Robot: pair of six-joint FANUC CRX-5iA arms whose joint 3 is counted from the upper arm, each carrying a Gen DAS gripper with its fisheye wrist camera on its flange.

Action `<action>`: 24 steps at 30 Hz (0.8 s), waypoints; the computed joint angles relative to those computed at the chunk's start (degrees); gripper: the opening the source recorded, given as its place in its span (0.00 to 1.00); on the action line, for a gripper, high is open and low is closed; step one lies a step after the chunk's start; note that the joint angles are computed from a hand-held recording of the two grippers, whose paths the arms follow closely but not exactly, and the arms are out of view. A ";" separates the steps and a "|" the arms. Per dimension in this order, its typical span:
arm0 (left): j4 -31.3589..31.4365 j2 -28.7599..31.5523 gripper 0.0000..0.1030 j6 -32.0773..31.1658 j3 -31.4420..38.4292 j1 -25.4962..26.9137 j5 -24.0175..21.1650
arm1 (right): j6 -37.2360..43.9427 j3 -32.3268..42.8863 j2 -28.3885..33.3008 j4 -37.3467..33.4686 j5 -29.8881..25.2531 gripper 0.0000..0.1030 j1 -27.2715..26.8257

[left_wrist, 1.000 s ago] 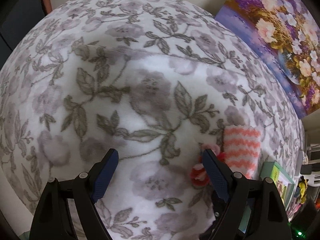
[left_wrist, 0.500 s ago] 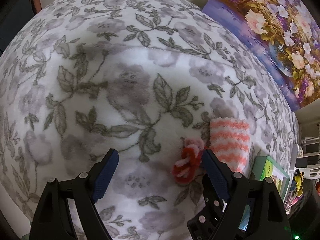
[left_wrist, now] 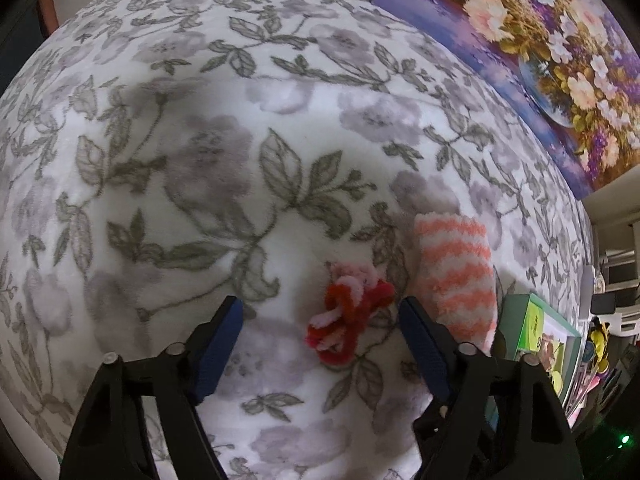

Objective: Organize soft objects
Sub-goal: 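Close right tool on the striped towel while left tool approaches its red tie, then lift the towel with right tool while left tool grasps the red tie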

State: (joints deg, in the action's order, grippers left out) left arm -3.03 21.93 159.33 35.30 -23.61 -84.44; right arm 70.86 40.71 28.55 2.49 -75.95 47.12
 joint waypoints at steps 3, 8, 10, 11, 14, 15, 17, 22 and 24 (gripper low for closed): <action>1.22 0.78 0.68 -1.06 0.10 0.04 0.59 | -0.19 -0.12 -0.13 -0.32 0.06 0.35 -0.36; 0.33 2.04 0.53 -1.00 2.17 -0.60 -1.03 | -0.19 -0.60 -0.58 -0.93 0.42 0.28 -0.70; -0.03 2.10 0.47 -0.97 2.44 -0.71 -1.46 | -0.23 -0.64 -0.69 -1.16 0.48 0.28 -0.84; -0.10 2.03 0.40 -1.02 2.41 -0.72 -1.47 | -0.19 -0.78 -0.80 -1.28 0.55 0.27 -0.92; 0.18 1.50 0.29 -1.09 1.59 -0.70 -0.76 | -0.29 -0.87 -0.95 -1.28 0.59 0.27 -1.00; 0.16 1.59 0.29 -1.19 1.74 -0.77 -0.91 | -0.35 -0.92 -1.01 -1.22 0.62 0.27 -0.98; 0.10 1.90 0.28 -1.25 2.22 -0.96 -1.29 | -0.32 -0.97 -1.18 -1.21 0.65 0.25 -1.04; -1.24 2.84 0.27 -0.80 4.88 -1.62 -3.60 | -0.14 -1.36 -1.94 -0.81 1.04 0.24 -0.90; -2.22 3.06 0.27 -0.29 6.14 -1.98 -4.62 | 0.01 -1.62 -2.30 -0.52 1.47 0.23 -0.83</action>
